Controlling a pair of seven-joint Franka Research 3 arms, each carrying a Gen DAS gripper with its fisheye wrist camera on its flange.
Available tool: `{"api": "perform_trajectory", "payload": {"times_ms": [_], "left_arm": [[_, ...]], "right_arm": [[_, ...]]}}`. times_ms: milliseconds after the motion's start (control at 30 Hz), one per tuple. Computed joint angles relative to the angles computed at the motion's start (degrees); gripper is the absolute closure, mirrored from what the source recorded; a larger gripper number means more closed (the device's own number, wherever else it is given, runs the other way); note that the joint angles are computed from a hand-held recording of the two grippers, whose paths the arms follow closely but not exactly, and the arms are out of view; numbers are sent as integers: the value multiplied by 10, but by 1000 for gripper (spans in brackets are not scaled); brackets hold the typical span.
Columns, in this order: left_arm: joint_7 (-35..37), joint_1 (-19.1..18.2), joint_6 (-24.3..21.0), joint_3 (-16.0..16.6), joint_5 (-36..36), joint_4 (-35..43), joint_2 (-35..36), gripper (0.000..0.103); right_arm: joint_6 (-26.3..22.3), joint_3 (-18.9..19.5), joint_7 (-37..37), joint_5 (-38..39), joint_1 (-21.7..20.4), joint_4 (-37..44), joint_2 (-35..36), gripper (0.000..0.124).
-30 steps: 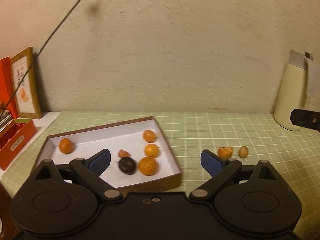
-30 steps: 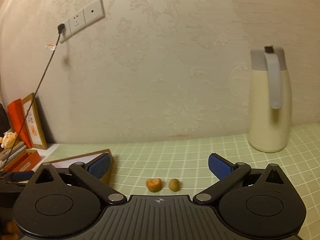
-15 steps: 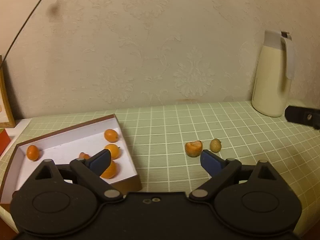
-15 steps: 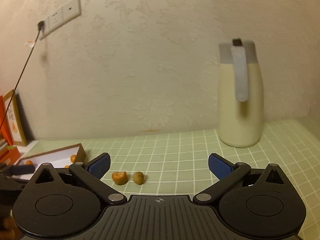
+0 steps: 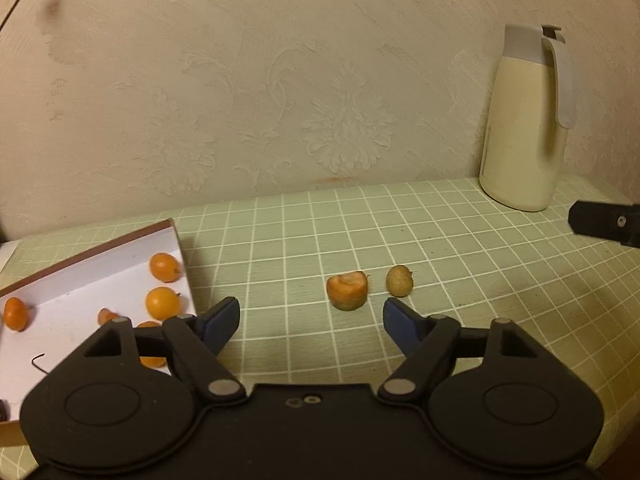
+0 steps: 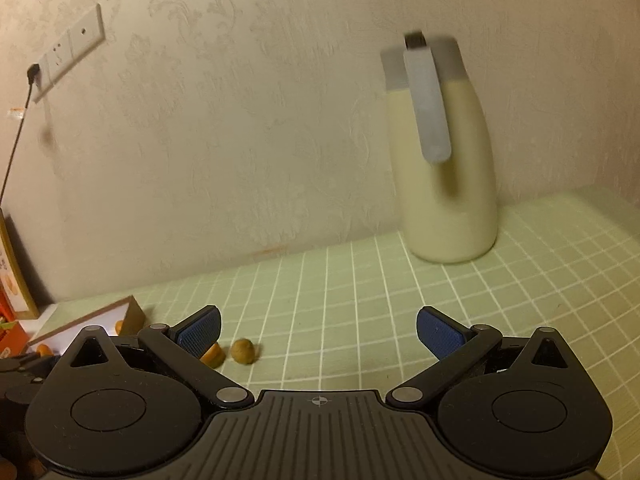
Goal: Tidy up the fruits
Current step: 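Move both open grippers back to the cut fruit and greenish fruit, then grasp the cut orange fruit with the left gripper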
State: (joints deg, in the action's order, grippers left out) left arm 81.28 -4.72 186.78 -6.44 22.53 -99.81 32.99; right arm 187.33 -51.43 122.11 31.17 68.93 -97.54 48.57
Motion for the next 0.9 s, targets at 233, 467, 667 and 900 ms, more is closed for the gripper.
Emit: {"api": "perform_trajectory", "payload": {"times_ms": [233, 467, 667, 900], "left_arm": [[32, 32, -24, -49, 1, 56, 48, 38], [56, 33, -46, -64, -16, 101, 86, 46], [54, 10, -61, -45, -29, 145, 115, 49], [57, 4, -85, -45, -38, 181, 140, 54]], "right_arm": [[-39, 51, 20, -47, -61, 52, 4, 21], [-61, 38, 64, -102, -68, 83, 29, 21], [-50, 42, 87, -133, -77, 83, 30, 21], [-86, 107, 90, -185, -147, 157, 40, 51]]}}
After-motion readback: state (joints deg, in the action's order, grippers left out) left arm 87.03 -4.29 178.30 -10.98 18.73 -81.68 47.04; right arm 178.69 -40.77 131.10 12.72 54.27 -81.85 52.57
